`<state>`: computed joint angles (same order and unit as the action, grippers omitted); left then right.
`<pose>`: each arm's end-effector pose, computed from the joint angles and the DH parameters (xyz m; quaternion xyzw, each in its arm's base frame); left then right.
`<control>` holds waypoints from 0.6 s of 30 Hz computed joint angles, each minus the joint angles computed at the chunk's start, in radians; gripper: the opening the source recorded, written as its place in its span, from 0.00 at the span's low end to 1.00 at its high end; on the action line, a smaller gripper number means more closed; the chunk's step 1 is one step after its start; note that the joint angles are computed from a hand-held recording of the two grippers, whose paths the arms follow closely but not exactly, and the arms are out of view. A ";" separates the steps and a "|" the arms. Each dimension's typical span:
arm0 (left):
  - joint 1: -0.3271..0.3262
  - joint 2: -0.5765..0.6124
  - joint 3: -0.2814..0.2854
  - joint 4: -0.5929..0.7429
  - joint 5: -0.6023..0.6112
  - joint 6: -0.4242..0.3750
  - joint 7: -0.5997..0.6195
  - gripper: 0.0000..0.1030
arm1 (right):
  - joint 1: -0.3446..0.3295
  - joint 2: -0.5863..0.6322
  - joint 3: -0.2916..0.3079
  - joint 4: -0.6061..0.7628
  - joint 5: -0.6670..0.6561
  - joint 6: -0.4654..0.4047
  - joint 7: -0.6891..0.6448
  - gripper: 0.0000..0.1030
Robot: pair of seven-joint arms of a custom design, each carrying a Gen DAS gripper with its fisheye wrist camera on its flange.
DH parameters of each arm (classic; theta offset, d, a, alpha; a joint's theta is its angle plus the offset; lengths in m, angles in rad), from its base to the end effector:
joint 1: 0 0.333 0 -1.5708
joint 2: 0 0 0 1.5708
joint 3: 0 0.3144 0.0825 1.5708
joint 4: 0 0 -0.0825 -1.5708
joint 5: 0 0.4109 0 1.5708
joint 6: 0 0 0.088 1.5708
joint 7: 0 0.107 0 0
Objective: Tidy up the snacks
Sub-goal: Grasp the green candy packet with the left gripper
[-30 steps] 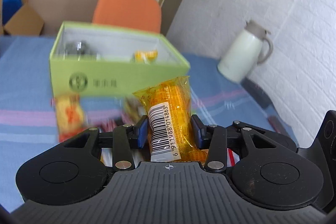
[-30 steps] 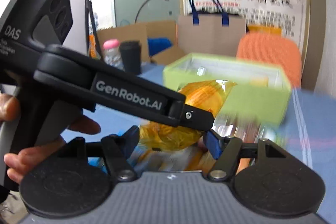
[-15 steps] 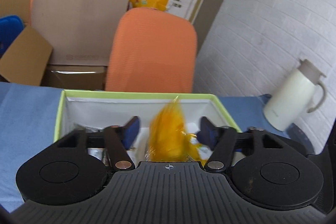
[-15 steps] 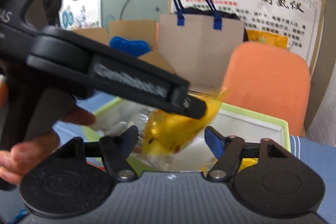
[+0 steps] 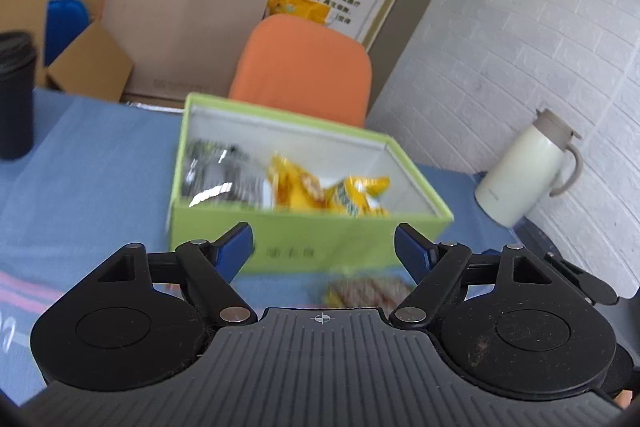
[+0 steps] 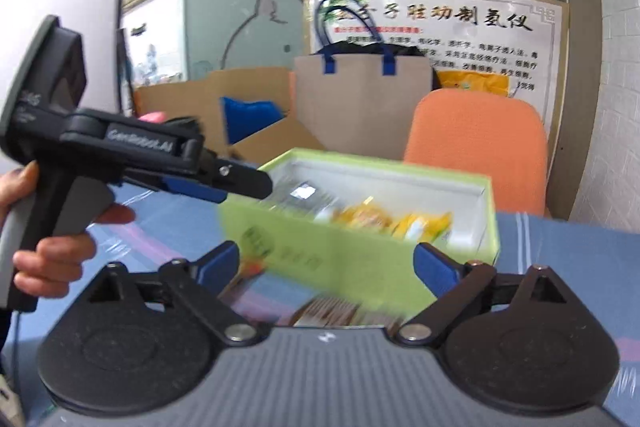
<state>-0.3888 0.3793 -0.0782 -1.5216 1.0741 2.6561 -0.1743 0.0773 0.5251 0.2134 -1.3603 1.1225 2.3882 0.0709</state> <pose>0.6548 -0.3473 0.5094 -0.7489 0.4394 -0.4238 0.2578 0.7494 0.1941 0.4762 -0.8183 0.2169 -0.1146 0.5198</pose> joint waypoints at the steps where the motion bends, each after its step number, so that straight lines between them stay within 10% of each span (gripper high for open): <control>1: -0.012 -0.036 0.001 -0.053 0.018 -0.001 -0.034 0.65 | -0.015 -0.050 0.006 -0.079 0.019 -0.008 -0.022 0.94; 8: -0.019 -0.252 -0.087 -0.372 0.084 -0.095 -0.276 0.67 | 0.017 -0.311 -0.055 -0.488 0.062 -0.112 -0.087 0.95; 18: 0.012 -0.369 -0.204 -0.569 0.113 0.001 -0.469 0.59 | 0.121 -0.458 -0.131 -0.703 0.077 -0.098 -0.118 0.92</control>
<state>-0.3767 0.0104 -0.2822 -2.0908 1.1876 2.6571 -0.6428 0.1987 0.0668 0.0828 -2.0634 1.1994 2.2899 -0.0473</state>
